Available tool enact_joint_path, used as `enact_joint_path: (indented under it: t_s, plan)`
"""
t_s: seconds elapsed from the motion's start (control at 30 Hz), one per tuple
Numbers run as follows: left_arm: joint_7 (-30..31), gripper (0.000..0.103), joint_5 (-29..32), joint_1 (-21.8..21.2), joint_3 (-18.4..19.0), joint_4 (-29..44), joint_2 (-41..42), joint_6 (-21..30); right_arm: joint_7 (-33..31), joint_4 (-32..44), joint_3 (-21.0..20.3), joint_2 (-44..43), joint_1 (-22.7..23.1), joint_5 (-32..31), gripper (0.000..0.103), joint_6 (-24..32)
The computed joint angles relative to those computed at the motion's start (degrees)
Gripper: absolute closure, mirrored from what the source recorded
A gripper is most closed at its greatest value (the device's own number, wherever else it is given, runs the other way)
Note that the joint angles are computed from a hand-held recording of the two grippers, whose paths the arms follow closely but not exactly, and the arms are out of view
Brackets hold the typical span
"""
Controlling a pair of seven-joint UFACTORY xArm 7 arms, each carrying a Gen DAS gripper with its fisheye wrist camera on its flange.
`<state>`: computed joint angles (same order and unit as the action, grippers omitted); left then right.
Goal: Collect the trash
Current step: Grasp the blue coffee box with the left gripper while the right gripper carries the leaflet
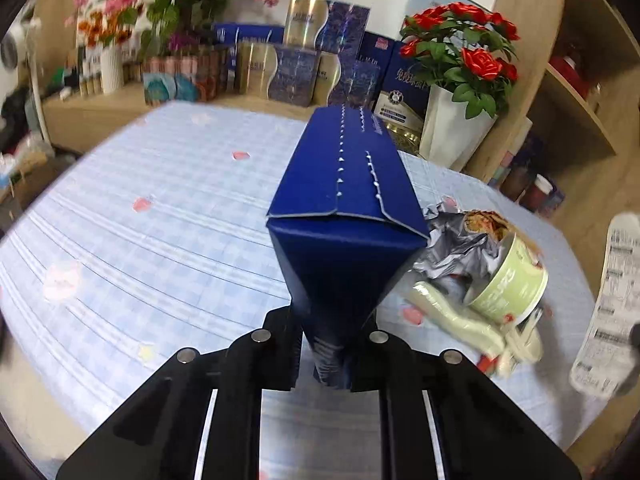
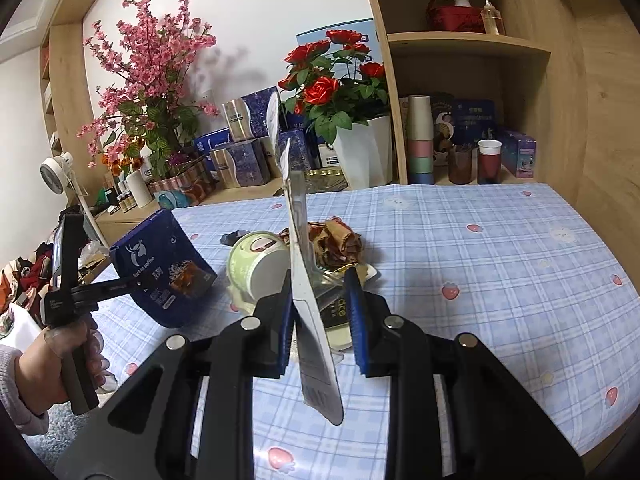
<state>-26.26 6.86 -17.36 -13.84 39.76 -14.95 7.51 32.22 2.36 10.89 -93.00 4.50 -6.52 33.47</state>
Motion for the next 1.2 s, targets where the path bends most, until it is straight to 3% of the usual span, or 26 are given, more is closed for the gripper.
enact_joint_path:
  t_s: [0.23, 0.43, 0.7, 1.2]
  plan:
    - [11.05, 0.088, -9.32, -7.62, 8.45, -6.44, -7.39, -0.11, 4.00, 0.75, 2.60, 0.96, 3.47, 1.54, 0.076, 0.47]
    - [18.27, 0.088, -13.57, -10.58, 12.24, -13.22, -20.62, 5.81, 8.56, 1.72, 5.90, 1.66, 8.04, 2.30, 0.076, 2.13]
    - [23.51, 0.088, -17.83, -11.29, 14.03, -21.58, -39.26, 15.05, 16.39, 2.92, 10.37, 1.51, 14.78, 3.23, 0.076, 7.55]
    - [25.63, 0.088, -20.59, -7.79, 14.41, -33.80, -71.82, 34.37, 34.50, 6.73, 21.28, 8.94, 29.50, 4.59, 0.076, 14.05]
